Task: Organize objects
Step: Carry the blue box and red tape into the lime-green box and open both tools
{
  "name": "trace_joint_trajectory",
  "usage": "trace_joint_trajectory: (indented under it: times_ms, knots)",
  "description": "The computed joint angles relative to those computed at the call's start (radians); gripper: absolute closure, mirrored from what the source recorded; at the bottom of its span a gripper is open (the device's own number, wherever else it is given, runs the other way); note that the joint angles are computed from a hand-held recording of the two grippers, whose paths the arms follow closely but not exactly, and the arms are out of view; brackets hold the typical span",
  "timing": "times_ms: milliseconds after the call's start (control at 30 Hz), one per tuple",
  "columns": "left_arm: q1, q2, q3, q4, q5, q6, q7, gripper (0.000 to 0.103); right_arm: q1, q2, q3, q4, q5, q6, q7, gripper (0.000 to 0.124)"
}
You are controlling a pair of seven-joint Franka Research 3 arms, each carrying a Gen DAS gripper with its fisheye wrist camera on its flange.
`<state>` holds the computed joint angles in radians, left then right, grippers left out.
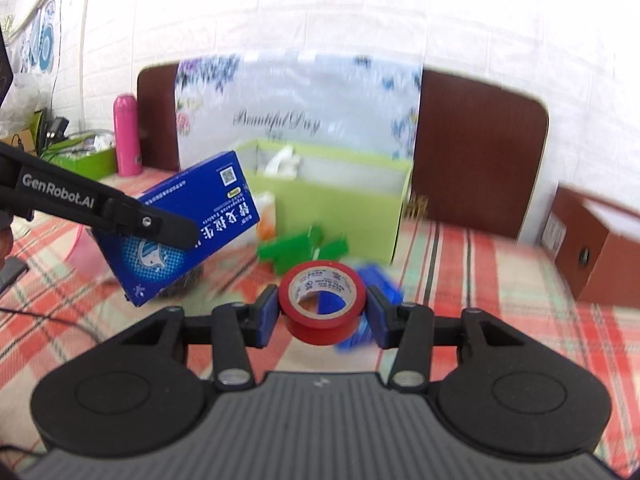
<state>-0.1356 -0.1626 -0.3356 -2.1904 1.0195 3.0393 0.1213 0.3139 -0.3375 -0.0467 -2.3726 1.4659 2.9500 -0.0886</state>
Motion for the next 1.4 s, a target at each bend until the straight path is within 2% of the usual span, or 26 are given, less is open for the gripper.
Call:
trace_joint_trajectory:
  times_ms: [100, 233, 533, 733, 900, 1000, 1167, 1233, 1267, 1300, 1333, 1367, 1400]
  knots:
    - [0.02, 0.022, -0.005, 0.05, 0.061, 0.0, -0.053, 0.086, 0.004, 0.043, -0.004, 0.071, 0.071, 0.002, -0.074, 0.078]
    - [0.016, 0.057, 0.011, 0.118, 0.136, -0.012, -0.118, 0.086, -0.022, 0.118, 0.016, 0.175, 0.124, -0.004, -0.121, 0.078]
    - [-0.051, 0.204, 0.104, 0.318, 0.152, -0.052, -0.121, 0.086, -0.071, 0.34, 0.063, 0.425, 0.056, 0.006, -0.054, 0.078]
    - [-0.091, 0.322, 0.163, 0.449, 0.017, -0.077, -0.003, 0.086, -0.111, 0.489, 0.1, 0.569, -0.106, 0.023, 0.063, 0.078]
    - [-0.105, 0.427, 0.185, 0.55, -0.155, -0.108, 0.156, 0.086, -0.144, 0.609, 0.113, 0.68, -0.305, 0.017, 0.234, 0.078]
    - [-0.108, 0.481, 0.194, 0.594, -0.243, -0.099, 0.222, 0.086, -0.162, 0.665, 0.114, 0.733, -0.402, 0.001, 0.32, 0.078]
    - [-0.125, 0.564, 0.211, 0.676, -0.358, -0.127, 0.338, 0.086, -0.194, 0.738, 0.134, 0.8, -0.516, -0.016, 0.404, 0.078]
    - [-0.157, 0.583, 0.255, 0.692, -0.359, -0.12, 0.328, 0.086, -0.216, 0.759, 0.161, 0.814, -0.536, -0.013, 0.401, 0.078]
    - [-0.177, 0.588, 0.284, 0.694, -0.343, -0.108, 0.307, 0.077, -0.234, 0.768, 0.181, 0.822, -0.537, -0.019, 0.389, 0.077]
    - [-0.182, 0.592, 0.294, 0.693, -0.343, -0.1, 0.301, 0.05, -0.262, 0.773, 0.216, 0.824, -0.516, -0.014, 0.357, 0.073]
    - [-0.184, 0.591, 0.297, 0.69, -0.352, -0.103, 0.299, 0.034, -0.294, 0.778, 0.255, 0.827, -0.486, -0.012, 0.313, 0.067]
    - [-0.208, 0.588, 0.332, 0.685, -0.328, -0.096, 0.254, 0.019, -0.315, 0.779, 0.283, 0.825, -0.458, -0.007, 0.276, 0.06]
    - [-0.244, 0.584, 0.383, 0.677, -0.275, -0.077, 0.182, 0.019, -0.337, 0.78, 0.314, 0.825, -0.418, -0.001, 0.226, 0.058]
